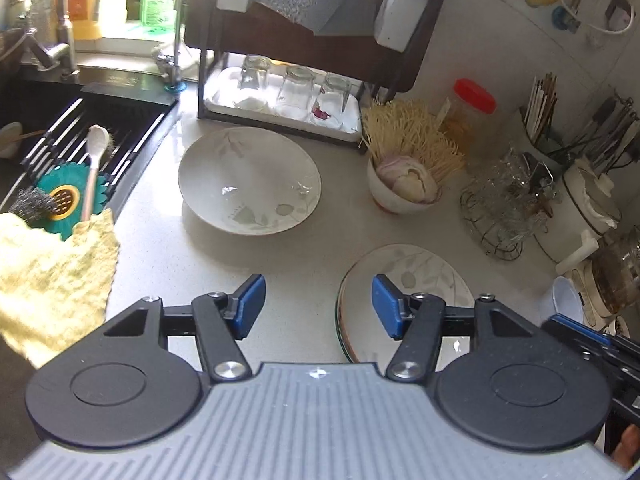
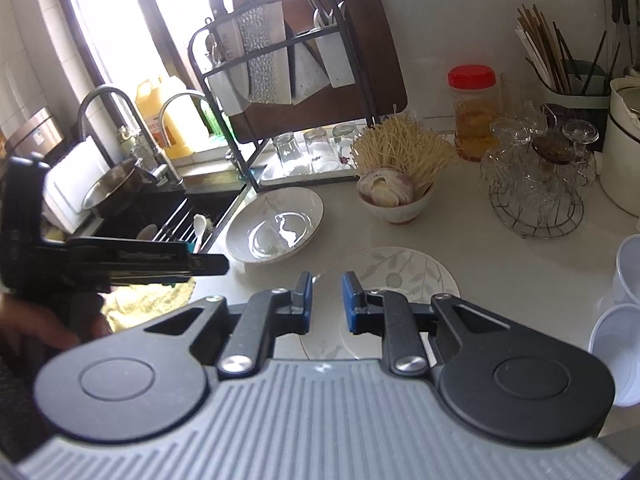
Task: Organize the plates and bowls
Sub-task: 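Move both grippers to the rim of the leaf-pattern bowl by the rack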
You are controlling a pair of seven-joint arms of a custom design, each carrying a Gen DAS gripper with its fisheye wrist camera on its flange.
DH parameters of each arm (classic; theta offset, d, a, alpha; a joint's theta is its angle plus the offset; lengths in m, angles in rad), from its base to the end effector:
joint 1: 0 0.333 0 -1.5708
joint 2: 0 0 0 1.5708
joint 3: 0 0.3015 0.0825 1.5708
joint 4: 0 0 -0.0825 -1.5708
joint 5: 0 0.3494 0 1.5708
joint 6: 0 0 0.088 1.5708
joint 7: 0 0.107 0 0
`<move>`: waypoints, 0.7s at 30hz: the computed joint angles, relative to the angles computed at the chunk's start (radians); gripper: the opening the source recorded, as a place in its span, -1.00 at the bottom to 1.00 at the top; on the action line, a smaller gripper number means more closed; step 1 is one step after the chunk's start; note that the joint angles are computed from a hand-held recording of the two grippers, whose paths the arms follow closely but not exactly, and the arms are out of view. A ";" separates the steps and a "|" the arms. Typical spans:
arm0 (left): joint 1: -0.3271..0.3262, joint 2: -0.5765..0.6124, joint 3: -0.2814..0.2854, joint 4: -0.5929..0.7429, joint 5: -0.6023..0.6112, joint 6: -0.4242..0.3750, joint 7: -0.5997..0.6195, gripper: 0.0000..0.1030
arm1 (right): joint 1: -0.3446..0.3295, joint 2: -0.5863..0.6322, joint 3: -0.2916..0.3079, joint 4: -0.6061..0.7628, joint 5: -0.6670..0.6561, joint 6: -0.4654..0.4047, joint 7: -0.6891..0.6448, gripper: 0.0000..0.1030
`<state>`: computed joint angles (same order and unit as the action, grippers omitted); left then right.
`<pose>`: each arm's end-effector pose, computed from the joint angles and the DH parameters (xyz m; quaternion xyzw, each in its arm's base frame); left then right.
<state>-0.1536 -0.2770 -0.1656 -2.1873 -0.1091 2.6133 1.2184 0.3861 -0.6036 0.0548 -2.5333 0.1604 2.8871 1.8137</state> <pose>0.4644 -0.1595 0.5802 -0.6956 0.6311 -0.3174 0.1312 0.3557 0.1623 0.5921 -0.6489 0.6050 -0.1634 0.4315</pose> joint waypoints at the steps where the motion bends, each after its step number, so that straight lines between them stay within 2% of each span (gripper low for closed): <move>1: -0.005 0.021 0.015 0.016 -0.014 0.001 0.033 0.25 | -0.012 0.008 0.014 0.006 -0.005 0.006 0.013 -0.60; 5: 0.015 0.095 0.038 0.076 -0.028 0.020 0.109 0.25 | -0.075 0.056 0.079 0.048 -0.047 0.015 0.094 -0.60; 10: 0.048 0.180 0.064 0.153 -0.103 0.007 0.214 0.25 | -0.211 0.127 0.202 0.124 -0.191 -0.011 0.273 -0.60; 17: 0.109 0.295 0.065 0.268 -0.205 -0.056 0.384 0.26 | -0.262 0.258 0.259 0.238 -0.356 -0.044 0.480 -0.58; 18: 0.118 0.310 0.063 0.282 -0.215 -0.063 0.403 0.26 | -0.261 0.278 0.260 0.252 -0.377 -0.042 0.507 -0.33; 20: 0.136 0.343 0.059 0.316 -0.234 -0.082 0.438 0.26 | -0.258 0.316 0.261 0.278 -0.416 -0.034 0.561 0.02; 21: 0.146 0.359 0.058 0.332 -0.243 -0.092 0.452 0.26 | -0.252 0.338 0.259 0.295 -0.432 -0.039 0.581 0.08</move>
<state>-0.0079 0.0816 -0.1080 -1.8554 -0.3517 2.5213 1.6705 0.1340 -0.2660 0.3136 -2.2380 -0.2714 2.8477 2.3950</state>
